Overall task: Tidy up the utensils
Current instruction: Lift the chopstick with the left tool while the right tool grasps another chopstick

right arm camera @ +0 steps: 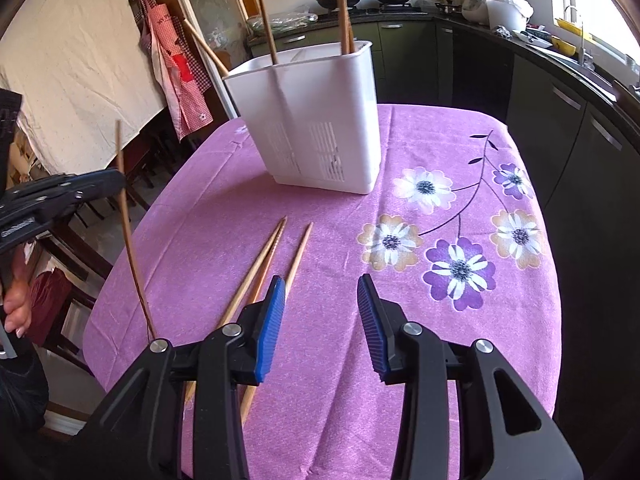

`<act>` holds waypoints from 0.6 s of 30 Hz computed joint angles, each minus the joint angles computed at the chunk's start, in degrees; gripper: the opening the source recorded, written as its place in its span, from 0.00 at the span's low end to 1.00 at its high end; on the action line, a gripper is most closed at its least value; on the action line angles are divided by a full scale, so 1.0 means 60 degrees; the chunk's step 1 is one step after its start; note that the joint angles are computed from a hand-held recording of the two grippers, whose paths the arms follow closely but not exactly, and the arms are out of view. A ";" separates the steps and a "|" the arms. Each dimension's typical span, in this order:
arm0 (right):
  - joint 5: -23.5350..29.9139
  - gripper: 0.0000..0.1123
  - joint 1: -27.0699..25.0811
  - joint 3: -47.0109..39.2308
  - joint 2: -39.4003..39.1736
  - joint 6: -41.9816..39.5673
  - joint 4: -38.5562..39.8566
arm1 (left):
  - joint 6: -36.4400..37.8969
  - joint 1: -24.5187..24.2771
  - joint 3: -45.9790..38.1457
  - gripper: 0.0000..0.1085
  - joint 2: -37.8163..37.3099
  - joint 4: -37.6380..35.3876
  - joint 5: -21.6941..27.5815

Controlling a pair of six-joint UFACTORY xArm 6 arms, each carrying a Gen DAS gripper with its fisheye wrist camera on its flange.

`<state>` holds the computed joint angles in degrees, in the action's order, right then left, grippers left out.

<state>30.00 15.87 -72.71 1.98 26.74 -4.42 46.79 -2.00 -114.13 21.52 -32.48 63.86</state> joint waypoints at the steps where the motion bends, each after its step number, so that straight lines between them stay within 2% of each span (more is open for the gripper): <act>1: 0.0123 0.34 0.0021 -0.0134 0.0095 -0.0060 0.0006 | 0.0134 0.0060 0.0162 0.05 -0.0144 -0.0122 -0.0041; 7: 0.1361 0.34 0.0122 -0.1502 0.1153 -0.1212 0.0939 | 0.0773 0.0336 0.0958 0.05 -0.0746 -0.0788 -0.0264; 12: 0.2690 0.34 0.0194 -0.3151 0.2350 -0.1573 0.0956 | 0.1267 0.0555 0.1388 0.05 -0.1097 -0.1273 -0.0440; 18: 0.4250 0.32 0.0235 -0.5393 0.3878 -0.1475 0.0615 | 0.1536 0.0700 0.1340 0.05 -0.1087 -0.1509 -0.0253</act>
<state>55.50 17.28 -105.07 25.24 17.89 -0.73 56.01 2.20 -106.09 15.00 -41.53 62.34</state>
